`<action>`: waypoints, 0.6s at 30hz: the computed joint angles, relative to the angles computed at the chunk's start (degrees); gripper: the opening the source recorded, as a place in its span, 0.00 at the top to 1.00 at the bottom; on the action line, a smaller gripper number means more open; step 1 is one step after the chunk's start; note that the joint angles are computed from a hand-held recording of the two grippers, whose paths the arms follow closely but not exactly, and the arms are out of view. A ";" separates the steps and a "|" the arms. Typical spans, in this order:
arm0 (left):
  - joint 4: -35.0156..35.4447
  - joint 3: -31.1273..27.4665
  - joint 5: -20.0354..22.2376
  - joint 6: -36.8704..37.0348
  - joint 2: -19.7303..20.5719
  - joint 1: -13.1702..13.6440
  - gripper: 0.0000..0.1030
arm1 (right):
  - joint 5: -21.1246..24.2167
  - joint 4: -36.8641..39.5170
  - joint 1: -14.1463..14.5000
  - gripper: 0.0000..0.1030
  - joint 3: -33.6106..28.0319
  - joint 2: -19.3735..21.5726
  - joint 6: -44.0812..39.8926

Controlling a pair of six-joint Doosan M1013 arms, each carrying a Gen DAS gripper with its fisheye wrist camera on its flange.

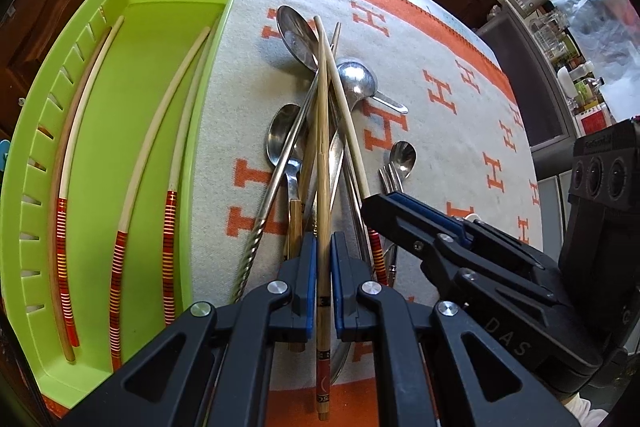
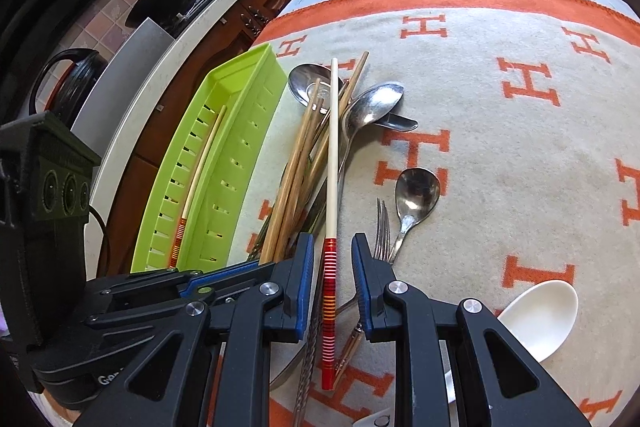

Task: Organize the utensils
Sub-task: 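Carry the chopstick into the green tray with the left tool while the right tool lifts its chopstick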

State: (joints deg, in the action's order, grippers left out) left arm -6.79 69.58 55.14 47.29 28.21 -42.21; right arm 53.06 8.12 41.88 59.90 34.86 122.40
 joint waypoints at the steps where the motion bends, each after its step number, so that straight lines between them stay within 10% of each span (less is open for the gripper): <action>1: 0.11 0.05 -0.15 0.04 -0.04 -0.01 0.95 | 0.12 -0.03 0.01 0.81 -0.14 0.12 -0.02; 10: 10.66 -3.23 6.65 -3.43 1.27 -1.90 0.96 | 0.72 -0.99 0.35 0.81 -1.37 0.94 -0.74; 18: 2.67 0.01 0.32 -1.03 -0.30 -0.04 0.96 | 0.08 -0.54 0.26 0.81 -0.76 0.61 -1.08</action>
State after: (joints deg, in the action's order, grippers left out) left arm -4.12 69.59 55.46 46.27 27.92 -42.24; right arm 53.14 7.58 42.14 59.14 35.47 121.32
